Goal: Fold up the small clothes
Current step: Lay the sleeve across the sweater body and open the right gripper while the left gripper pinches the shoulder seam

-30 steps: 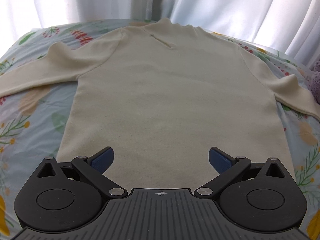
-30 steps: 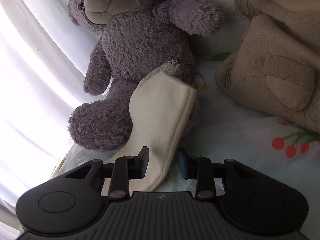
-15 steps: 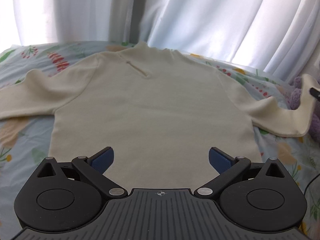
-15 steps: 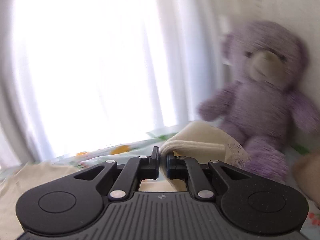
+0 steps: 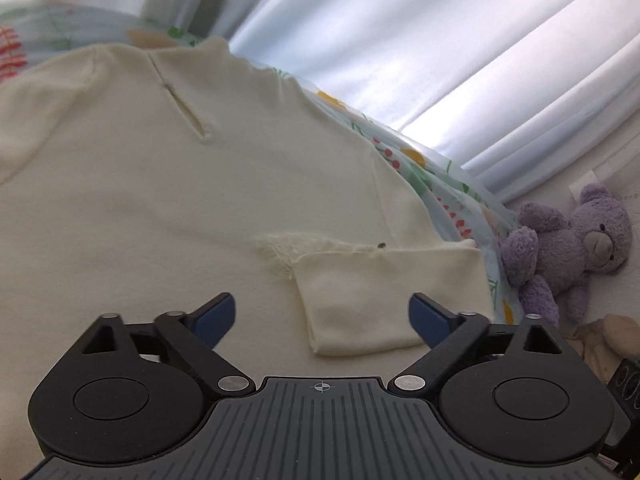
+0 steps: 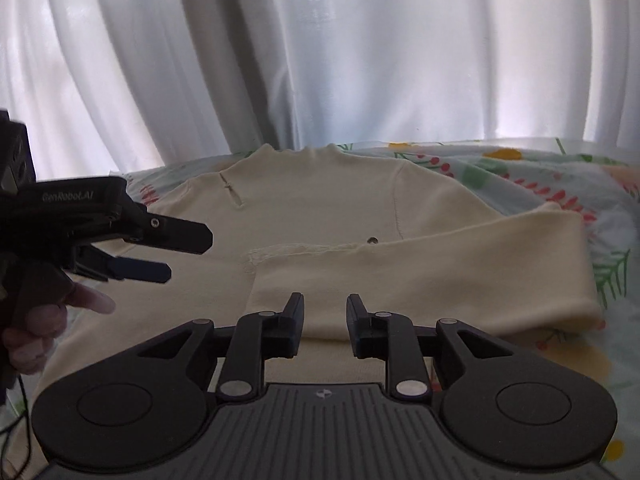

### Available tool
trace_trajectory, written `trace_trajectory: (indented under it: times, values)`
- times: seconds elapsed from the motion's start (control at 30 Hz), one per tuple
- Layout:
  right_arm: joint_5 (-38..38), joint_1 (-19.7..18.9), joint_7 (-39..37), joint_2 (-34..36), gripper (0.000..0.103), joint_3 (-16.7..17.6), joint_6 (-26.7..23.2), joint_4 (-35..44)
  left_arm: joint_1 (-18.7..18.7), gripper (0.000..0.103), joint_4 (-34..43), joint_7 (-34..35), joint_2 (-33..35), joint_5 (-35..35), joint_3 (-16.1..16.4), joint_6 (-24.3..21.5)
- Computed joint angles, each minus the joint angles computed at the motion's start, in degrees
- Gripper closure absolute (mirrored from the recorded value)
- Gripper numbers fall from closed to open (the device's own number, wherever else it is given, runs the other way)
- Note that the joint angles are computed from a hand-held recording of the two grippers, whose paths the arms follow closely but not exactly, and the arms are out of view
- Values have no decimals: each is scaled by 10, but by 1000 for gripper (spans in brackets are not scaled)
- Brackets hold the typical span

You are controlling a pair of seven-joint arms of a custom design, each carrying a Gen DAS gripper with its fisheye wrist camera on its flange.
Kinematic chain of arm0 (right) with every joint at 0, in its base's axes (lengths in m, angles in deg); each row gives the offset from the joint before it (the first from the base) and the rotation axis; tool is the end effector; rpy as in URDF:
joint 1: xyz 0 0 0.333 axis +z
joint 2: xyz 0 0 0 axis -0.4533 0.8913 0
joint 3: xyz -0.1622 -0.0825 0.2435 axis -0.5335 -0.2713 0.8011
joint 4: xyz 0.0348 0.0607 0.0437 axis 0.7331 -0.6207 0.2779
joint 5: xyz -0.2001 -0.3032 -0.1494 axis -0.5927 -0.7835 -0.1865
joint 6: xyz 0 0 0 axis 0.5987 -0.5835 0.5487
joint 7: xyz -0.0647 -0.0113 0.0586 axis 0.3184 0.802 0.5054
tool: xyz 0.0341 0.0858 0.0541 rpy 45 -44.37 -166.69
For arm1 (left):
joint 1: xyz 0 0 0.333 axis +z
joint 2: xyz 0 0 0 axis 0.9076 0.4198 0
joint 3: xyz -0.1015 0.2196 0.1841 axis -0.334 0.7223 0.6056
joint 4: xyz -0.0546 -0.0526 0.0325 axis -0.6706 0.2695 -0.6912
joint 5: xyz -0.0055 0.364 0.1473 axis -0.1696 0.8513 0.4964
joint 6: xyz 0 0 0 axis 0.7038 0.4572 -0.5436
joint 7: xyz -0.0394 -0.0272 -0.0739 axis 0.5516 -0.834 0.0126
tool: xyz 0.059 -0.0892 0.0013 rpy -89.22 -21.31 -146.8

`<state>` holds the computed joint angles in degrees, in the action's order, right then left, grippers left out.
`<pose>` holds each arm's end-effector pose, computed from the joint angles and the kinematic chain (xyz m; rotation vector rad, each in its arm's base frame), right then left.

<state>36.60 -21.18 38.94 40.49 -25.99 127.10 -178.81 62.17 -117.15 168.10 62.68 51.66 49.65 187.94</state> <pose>0.6126 0.0586 0.5013 -1.7849 1.3830 -0.2813 0.6378 -0.1321 0.5052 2.2647 -1.7702 1.2185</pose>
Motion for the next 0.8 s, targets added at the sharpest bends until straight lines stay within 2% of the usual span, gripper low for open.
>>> trace_trajectory:
  times: [0.07,0.1,0.2,0.33,0.43,0.47,0.5,0.7,0.8]
  values:
    - [4,-4,34,-9,80,-5,-3,-10,4,36,29,-8,27,-7,0,-32]
    - [8,-4,47,-15,79,-7,-1,-19,5,38,40,-15,39,-7,0,-41]
    - [20,-2,69,-26,79,-12,5,-33,13,40,50,0,54,-37,-11,-37]
    - [30,3,78,-33,78,-17,12,-46,24,46,75,10,73,-66,-21,-61]
    - [23,8,88,-33,77,-17,21,-49,26,74,92,10,91,-76,-24,-75]
    - [19,10,98,-28,77,-16,24,-44,26,93,97,11,97,-75,-24,-76]
    - [18,10,103,-26,77,-16,26,-42,28,97,100,15,100,-79,-26,-78]
    - [-8,4,148,-12,77,-14,32,-25,27,98,90,55,81,-86,-30,-24]
    - [-25,-1,174,0,74,-13,46,-13,24,98,80,65,60,-71,-21,10]
